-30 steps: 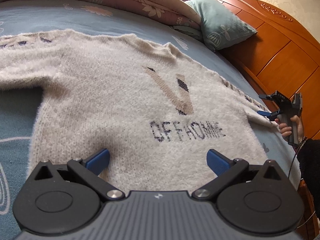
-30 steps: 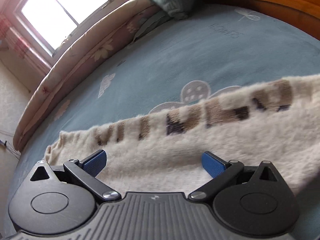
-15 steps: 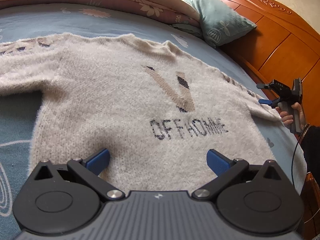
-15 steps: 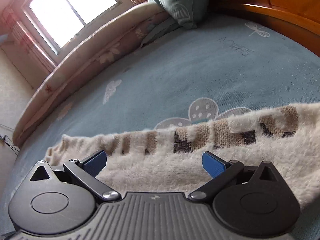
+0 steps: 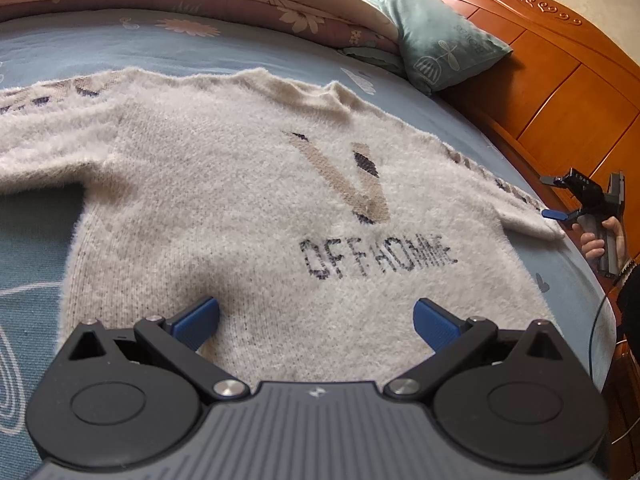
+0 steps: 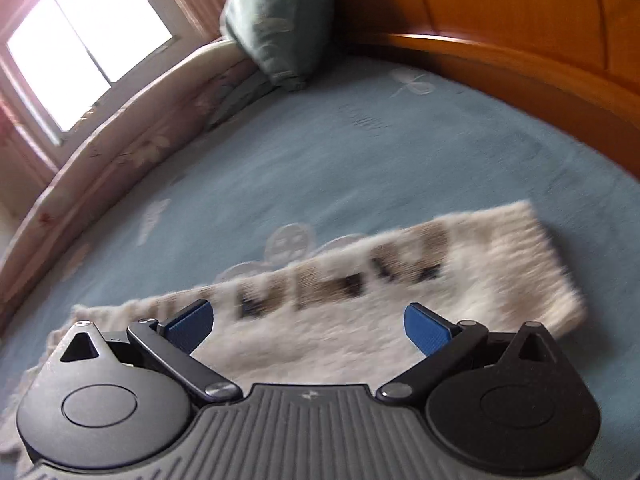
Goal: Fold clothes
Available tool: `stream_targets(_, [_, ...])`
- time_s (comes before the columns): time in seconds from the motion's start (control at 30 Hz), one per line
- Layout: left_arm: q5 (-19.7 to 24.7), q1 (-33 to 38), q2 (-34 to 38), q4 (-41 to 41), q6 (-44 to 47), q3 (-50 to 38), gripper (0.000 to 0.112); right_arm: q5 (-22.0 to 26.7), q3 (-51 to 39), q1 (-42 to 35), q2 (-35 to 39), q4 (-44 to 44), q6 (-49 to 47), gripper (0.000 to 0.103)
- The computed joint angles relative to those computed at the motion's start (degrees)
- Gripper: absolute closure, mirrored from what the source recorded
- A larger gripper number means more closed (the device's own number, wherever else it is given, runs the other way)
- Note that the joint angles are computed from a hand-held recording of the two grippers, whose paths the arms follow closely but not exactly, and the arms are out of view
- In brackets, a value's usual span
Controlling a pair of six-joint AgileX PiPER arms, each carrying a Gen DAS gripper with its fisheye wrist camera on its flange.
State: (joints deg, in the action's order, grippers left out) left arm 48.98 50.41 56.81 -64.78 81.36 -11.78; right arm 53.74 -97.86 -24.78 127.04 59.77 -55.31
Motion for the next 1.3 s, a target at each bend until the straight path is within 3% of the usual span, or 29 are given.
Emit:
stream_targets(0.1, [-0.7,-0.6,-0.4,0.0,0.1,0.2,0.01,3.6,7.3,0.5,-3.4,2.7,-8.3,0.0])
stream_targets(0.2, [-1.2,-1.4,-1.0,0.3,0.0,0.3,0.01,-1.9,9.7,1.5,-5.0,-2.0,-9.6,0.0])
stream_targets(0.27, [-1.4,-1.5,-1.1,0.4,0.1,0.3,0.01,-2.6,7.3,-0.7,-3.9,-3.5,-5.6,0.0])
stream_targets(0.37, [-1.6,-1.7,-1.2,0.3,0.3,0.4,0.01,2.3,1.1,-4.5,-0.5,-2.3,3.7,0.0])
stream_targets(0.4, [-1.6,-1.7,-1.2,0.2,0.2,0.5,0.01,1.5,2.4,-4.3,-1.8,-1.7,4.3,0.0])
stream_targets(0.53, [-2.5,-2.8,-1.8,0.3,-0.2,0.6,0.01,6.7,8.8,-1.1,-6.6,3.7,-2.0,0.0])
stream_targets(0.67, [-2.8,-3.0,-2.0,0.3,0.3,0.8,0.01,6.0,15.5,5.6,-10.1,5.4,-8.4,0.0])
stream_targets(0.83, [-0.6,-0.1,-1.2,-0.1,3.5,1.0,0.01,3.6,16.4,9.8,-10.1,0.8,-7.6,0.0])
stream_targets(0.97, [0.9,1.6,-0.4,-0.3,4.6,0.9,0.01,-0.6,14.6,9.1,-8.2,-2.6,-0.1,0.0])
stream_targets(1.07, [1.0,1.7,-0.2,-0.7,4.8,1.1,0.01,-1.8,13.9,9.7,-8.8,2.4,1.2,0.0])
stream_targets(1.17, [-0.1,0.5,-0.7,-0.8,4.1,1.1,0.01,-0.9,8.5,14.3,-7.1,4.6,0.2,0.0])
stream_targets(1.3, [-0.6,0.0,-1.0,-0.7,4.1,1.2,0.01,-1.1,-4.1,22.0,1.0,2.0,5.6,0.0])
